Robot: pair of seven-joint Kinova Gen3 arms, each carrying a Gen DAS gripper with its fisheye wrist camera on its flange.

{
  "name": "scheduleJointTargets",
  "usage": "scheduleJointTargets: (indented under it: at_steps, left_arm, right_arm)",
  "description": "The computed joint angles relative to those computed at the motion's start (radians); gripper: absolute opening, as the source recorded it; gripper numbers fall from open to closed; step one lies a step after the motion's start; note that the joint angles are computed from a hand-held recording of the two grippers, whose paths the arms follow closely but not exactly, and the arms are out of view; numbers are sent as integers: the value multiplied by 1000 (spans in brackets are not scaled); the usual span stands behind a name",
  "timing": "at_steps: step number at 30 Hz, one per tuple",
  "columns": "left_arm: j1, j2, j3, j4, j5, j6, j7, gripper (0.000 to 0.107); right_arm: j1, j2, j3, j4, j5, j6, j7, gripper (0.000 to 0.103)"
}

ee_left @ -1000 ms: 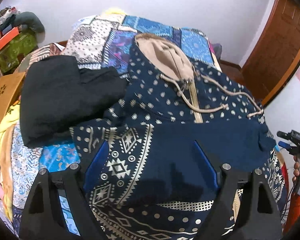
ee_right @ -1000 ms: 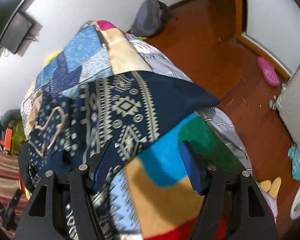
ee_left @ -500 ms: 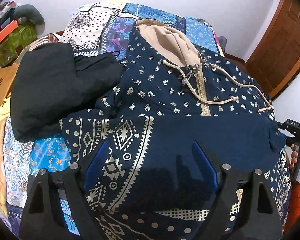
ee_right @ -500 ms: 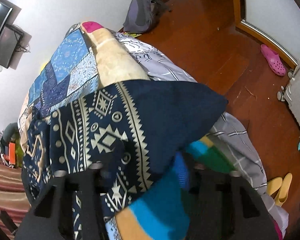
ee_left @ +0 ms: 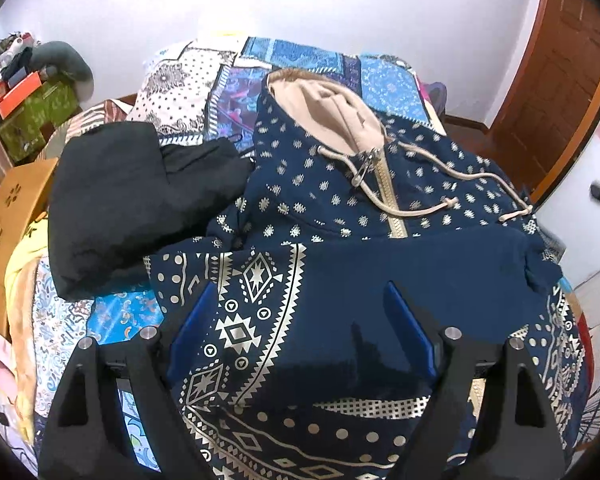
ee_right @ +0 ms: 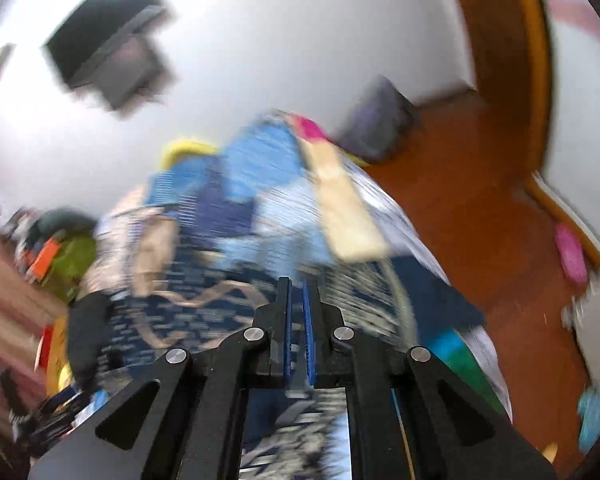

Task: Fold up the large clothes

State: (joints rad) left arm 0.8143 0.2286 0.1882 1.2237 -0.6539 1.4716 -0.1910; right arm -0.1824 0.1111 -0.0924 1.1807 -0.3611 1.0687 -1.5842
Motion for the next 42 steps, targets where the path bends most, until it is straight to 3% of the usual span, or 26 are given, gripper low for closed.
scheduleJointTargets:
  at_steps: [3,9,11,13,14,25,34,35,37,39,42]
  left_arm:
    - [14,-1,3,-7,-16,15,6,84]
    - [37,-1,10,-15,-41,50,-13,84]
    - [37,-3,11,-12,-39,53,-19,84]
    - [37,-5,11,-6,-39,53,-16,84]
    - [36,-5,11,-3,-37,50,-14,84]
    - [-12,4,6,25,32,-27,-9,84]
    - [-22,16,-10,26,57,-41,-21,84]
    - [-25,15,-11,31,61,-43,-20,84]
    - [-31,12,-12,40,72,-49,-14,84]
    - [-33,8,-11,47,75,-53,-7,84]
    - [-28,4,-6,48,65,-46,-3,84]
  right_arm:
    - [-27,-24,-28,-17,-15,-12,66,5]
    - [-47,6,-19,-27,-10,48,40,8]
    - [-49,27,-12,-39,13,94,-9,22]
    - [-25,34,7,-19,17,114,-57,46]
    - [-19,30,11,-5,24,113,-80,47]
    - [148,156,47,40,-78,222,-169,47]
    - [163,269,23,2,-99,185,-236,47]
    - [160,272,22,-3,-92,179,-246,45]
    - [149,272,21,-11,-71,163,-262,23]
    - [132,267,17,-21,-40,154,-259,9]
    - [108,229,15,-3,6,108,-245,6]
